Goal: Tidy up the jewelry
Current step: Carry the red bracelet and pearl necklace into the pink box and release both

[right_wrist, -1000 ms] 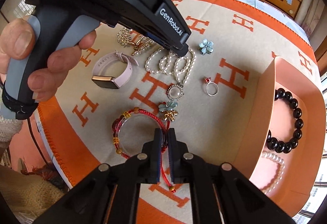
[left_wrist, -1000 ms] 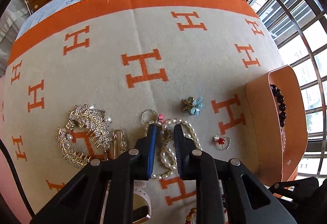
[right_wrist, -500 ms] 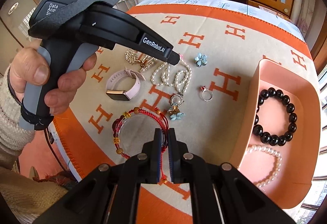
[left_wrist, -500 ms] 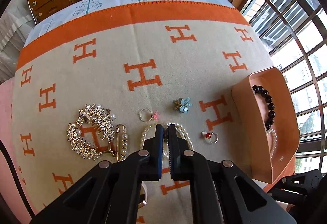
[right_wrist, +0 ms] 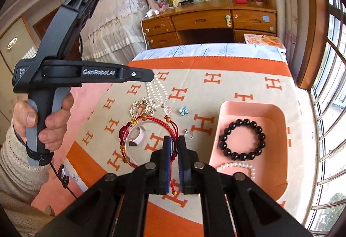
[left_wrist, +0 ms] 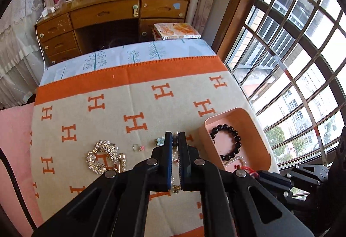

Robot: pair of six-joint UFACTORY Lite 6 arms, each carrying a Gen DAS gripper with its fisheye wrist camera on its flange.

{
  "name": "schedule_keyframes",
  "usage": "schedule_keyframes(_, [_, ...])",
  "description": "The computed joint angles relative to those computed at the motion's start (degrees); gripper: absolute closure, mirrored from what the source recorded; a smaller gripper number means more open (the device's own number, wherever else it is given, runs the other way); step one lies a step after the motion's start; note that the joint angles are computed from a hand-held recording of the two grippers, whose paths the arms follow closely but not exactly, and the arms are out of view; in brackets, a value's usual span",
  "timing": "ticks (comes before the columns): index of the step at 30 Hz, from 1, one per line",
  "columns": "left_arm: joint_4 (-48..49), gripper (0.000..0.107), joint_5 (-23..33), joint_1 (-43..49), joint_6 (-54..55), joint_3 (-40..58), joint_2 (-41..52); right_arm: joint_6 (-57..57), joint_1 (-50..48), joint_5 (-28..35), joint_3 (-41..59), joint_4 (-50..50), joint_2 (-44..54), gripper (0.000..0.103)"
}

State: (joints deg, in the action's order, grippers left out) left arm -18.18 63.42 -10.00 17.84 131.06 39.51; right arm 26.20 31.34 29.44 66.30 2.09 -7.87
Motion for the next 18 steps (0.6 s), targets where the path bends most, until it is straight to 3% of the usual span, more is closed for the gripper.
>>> schedule_keyframes(8, [-0.6,0.104,1.14,-5.51,-1.68,1.89,-3.89,10.07,-5.77,1.23,-5.17,-8.17,-9.44,0.097])
schedule_keyframes(18, [0.3,0.104,-1.25,-14.88,-3.44,-4.84,-6.03,1.17,-16.64,0.24,-13.98,1.91,-15.16,0.097])
